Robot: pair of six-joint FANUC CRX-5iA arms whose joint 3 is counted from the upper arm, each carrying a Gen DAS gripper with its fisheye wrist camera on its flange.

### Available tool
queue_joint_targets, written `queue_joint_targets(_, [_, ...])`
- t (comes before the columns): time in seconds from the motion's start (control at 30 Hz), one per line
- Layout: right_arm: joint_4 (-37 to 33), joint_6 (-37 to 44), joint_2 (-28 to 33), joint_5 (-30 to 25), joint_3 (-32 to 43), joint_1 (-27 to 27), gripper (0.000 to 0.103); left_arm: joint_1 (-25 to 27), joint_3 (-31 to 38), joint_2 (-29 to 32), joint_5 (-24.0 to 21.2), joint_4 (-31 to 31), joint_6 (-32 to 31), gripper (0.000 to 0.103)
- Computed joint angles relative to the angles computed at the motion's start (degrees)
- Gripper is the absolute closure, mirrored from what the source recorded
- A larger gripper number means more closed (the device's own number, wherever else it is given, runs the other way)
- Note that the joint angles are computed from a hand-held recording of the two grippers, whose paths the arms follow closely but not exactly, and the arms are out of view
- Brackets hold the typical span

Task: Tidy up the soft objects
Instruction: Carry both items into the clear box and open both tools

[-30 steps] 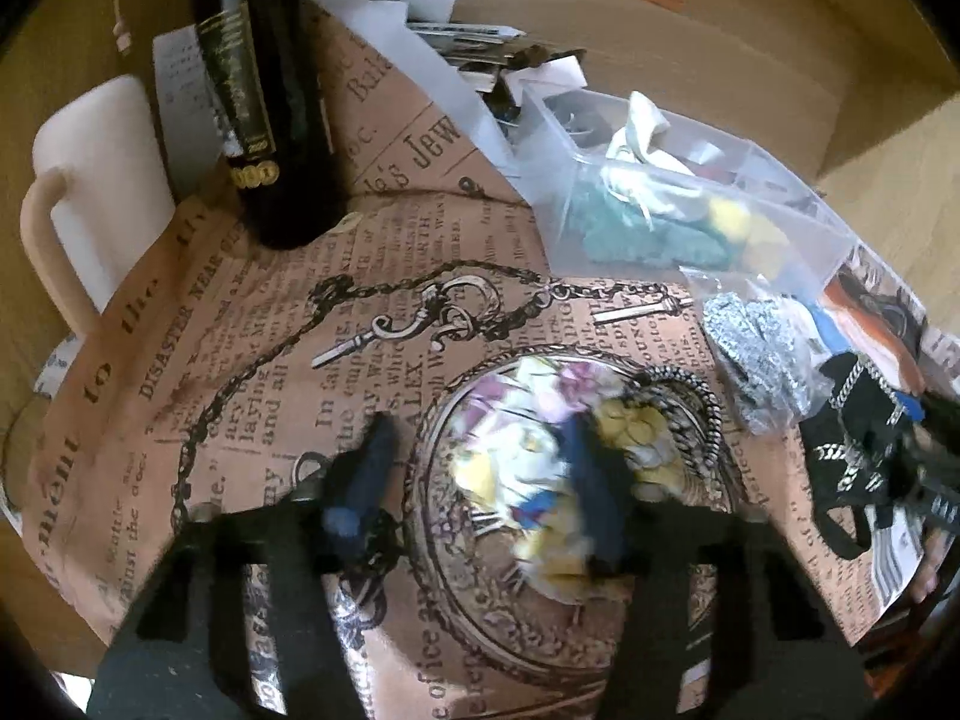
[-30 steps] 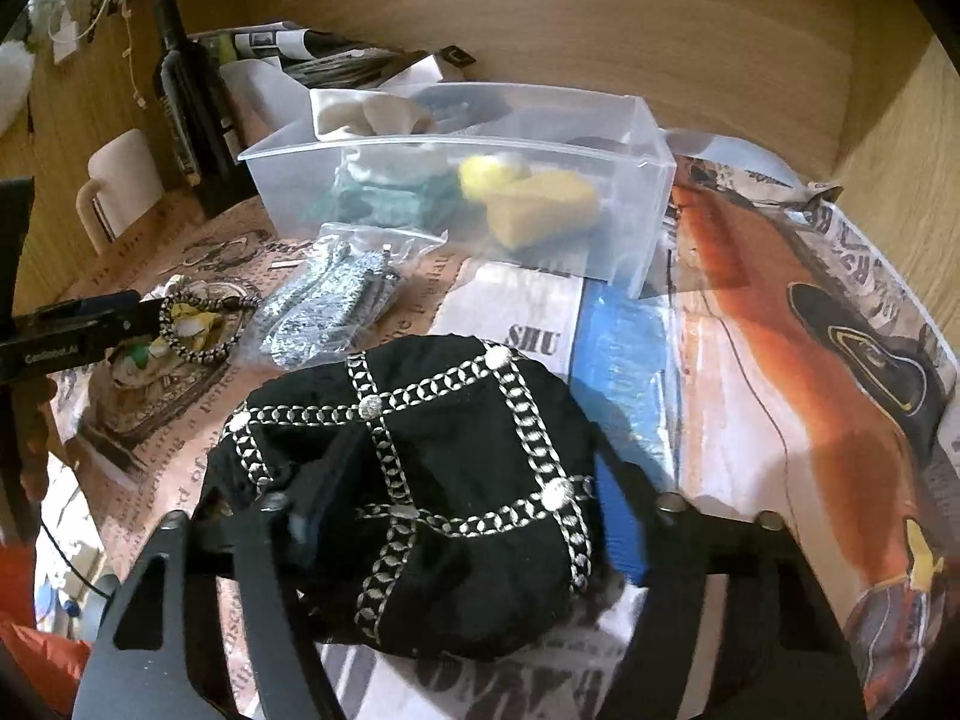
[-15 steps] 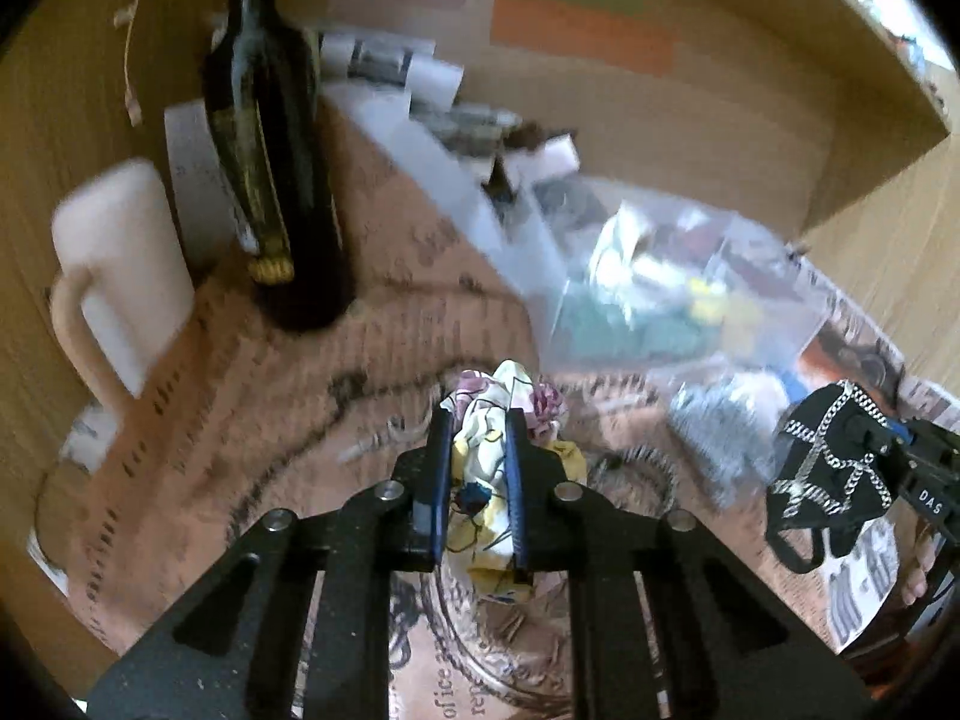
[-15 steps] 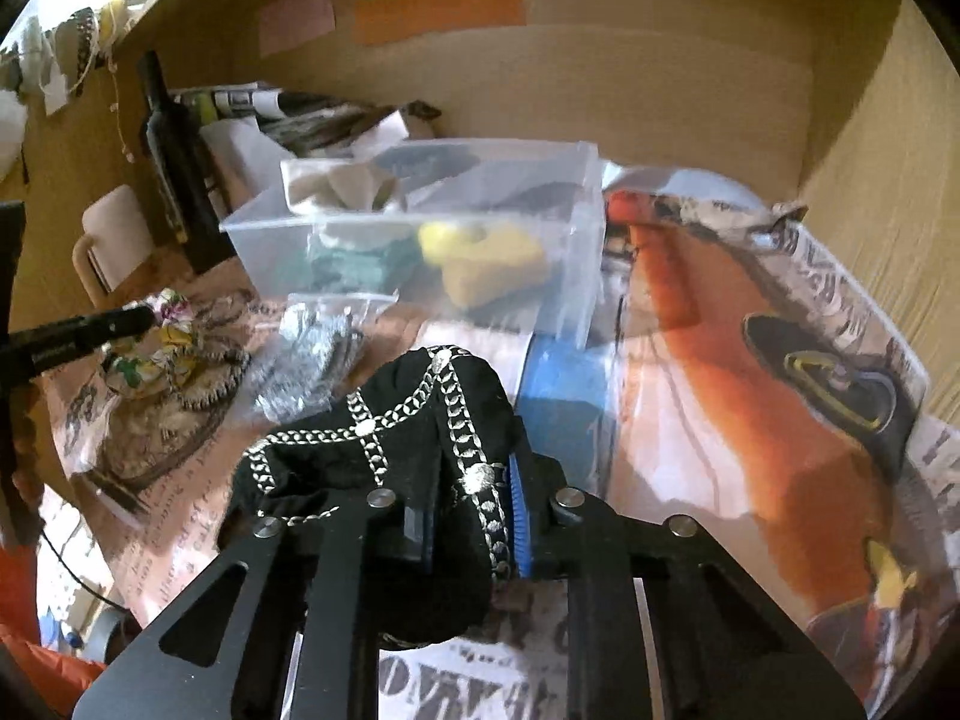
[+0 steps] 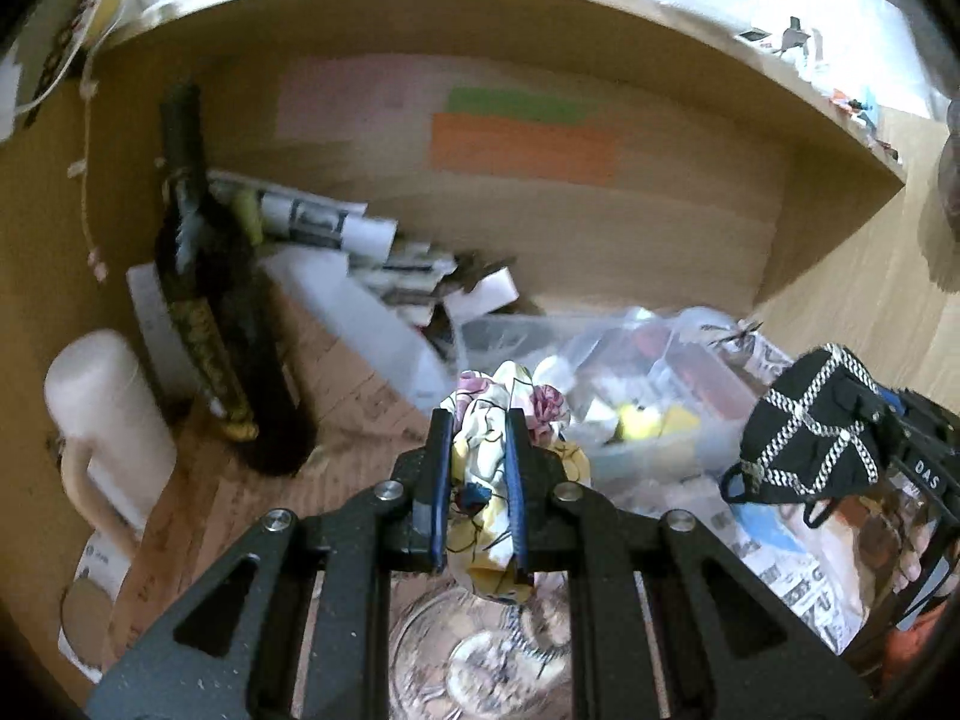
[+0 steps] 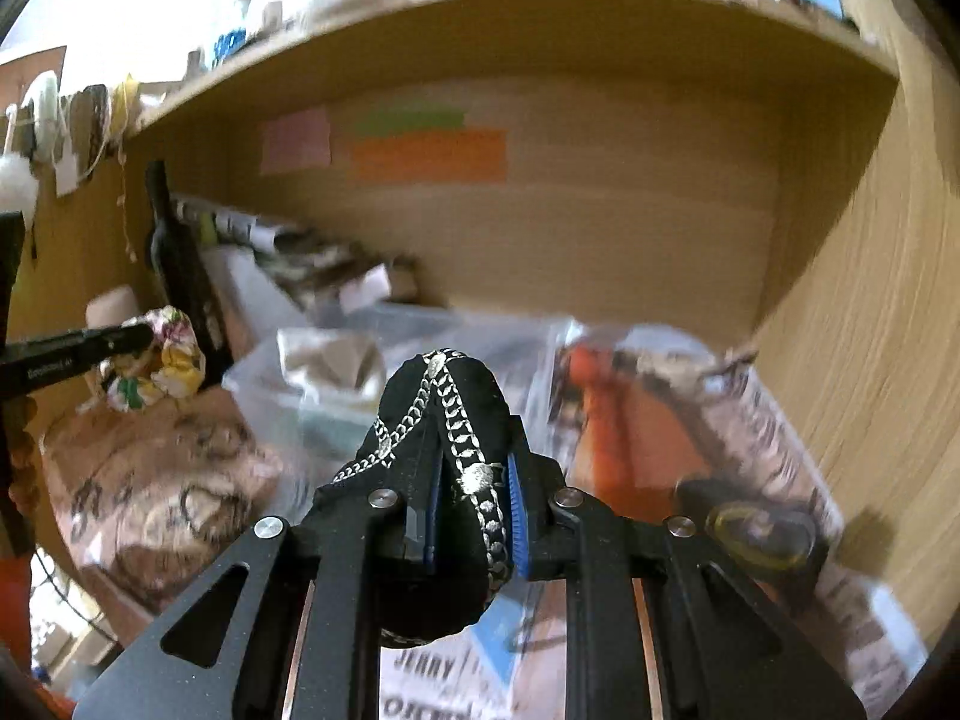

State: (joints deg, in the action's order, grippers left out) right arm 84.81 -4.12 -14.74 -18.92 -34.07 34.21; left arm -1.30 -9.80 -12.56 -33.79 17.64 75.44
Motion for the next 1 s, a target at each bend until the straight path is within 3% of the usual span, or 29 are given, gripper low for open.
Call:
queue_joint_targets(0.23, [15.3,-12.6,2.2,4.0,3.2,-6.5,0.087,-1.8,4.5,4.1,1.2,0.9,-0.9,0.087])
queue_joint_targets(0.43, [19.1,-15.4,5.7,4.5,7.0,-8.9,0.087,-2.5,9.6,9.4,-0.2,3.2,-2.5,0.087])
queue_joint_targets(0.7, [11.3,-8.6,11.9,0.4,11.9,-6.8,0.087,-4.4,18.2,16.9,-3.9,-3.0,2.4,0.087])
queue_joint_targets(1.0, [-6.9,7.7,18.8,-4.1,17.9,-2.9,0.087,-4.6,24.5,22.9,-10.1,-8.7,7.9,0.087])
